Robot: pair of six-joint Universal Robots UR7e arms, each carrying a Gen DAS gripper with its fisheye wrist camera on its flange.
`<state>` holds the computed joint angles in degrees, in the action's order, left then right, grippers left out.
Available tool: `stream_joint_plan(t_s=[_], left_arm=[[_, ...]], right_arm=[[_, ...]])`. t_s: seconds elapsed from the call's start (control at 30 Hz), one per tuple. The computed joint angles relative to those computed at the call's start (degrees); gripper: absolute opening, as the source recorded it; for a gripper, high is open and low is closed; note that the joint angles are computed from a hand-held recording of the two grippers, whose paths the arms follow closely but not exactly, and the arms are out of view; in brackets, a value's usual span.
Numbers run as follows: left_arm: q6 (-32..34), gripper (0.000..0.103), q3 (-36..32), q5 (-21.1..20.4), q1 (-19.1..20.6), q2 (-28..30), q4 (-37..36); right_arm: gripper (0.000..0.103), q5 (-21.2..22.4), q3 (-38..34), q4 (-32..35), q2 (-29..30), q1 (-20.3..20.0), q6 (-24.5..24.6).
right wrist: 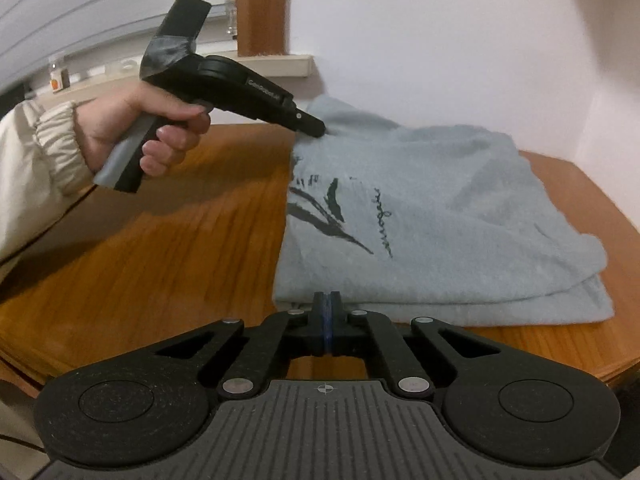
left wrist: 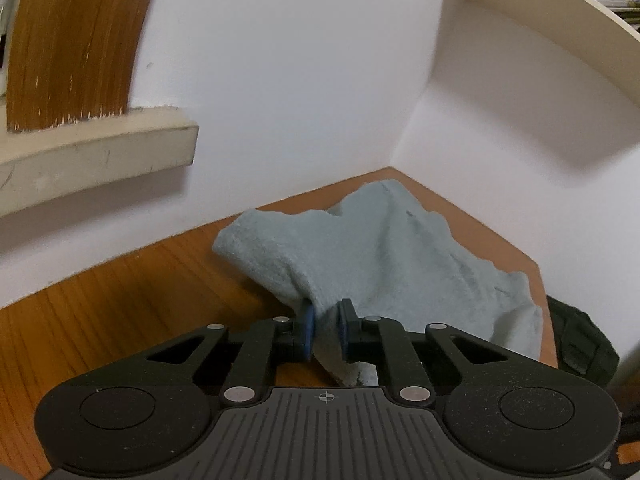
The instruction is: Fold clothes
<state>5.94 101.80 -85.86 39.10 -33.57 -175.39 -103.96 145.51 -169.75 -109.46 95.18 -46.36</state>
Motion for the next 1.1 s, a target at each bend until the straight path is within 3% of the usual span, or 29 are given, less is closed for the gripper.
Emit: stream_joint_plan(t_s=[0.1,0.2,0.23,0.33,0.37,0.53,0.87,0.93,1.1], left_arm=[[-0.14,0.013,0.68,0.67,-0.42,-0.25,-0.1],[-0.23,0.013,0.56,0.84,-0.58,-0.06,0.08],[-0.33,0.013,0.56,0.79,-0.58,-0.06,0.0],[-0.39,0.013,0.82,0.43,-0.65,-0.3,-0.49],[-0.48,0.013,0.99,0.34,-0.69,-0.43,-0.94],[0.61,0.013,1.93,-0.04,-1.1,-0.96,-2.41],[-1.16,0.012,1.44,-1.82,-0.09,-1.64,-2.24],[-1.12,0.012,0.98,-3.48,0.6,-2.07,0.04],[-0.89,0.012,1.72,-1.42,-0.31,-2.3,0.32]], right_arm=[[0.004,2.68,0.35,-2.62,0.96,-0.7,0.67],[0.025,3.59,0.32,-5.44,3.55,-0.15,1.23],[0.027,3.08,0.14,-6.57,4.95,0.28,1.1],[0.023,0.65,-0.56,-10.13,9.34,1.18,0.72],[0.005,0.47,-0.78,-10.39,10.05,0.88,0.61],[0.003,1.89,-0.54,-6.14,5.97,-0.47,-0.85],[0.001,0.41,-0.93,3.65,-1.78,-1.53,-4.09],[0.001,1.2,-0.48,3.45,-3.29,-2.58,-4.77],[0.007,4.48,0.13,-1.93,-0.88,-3.3,-4.57]])
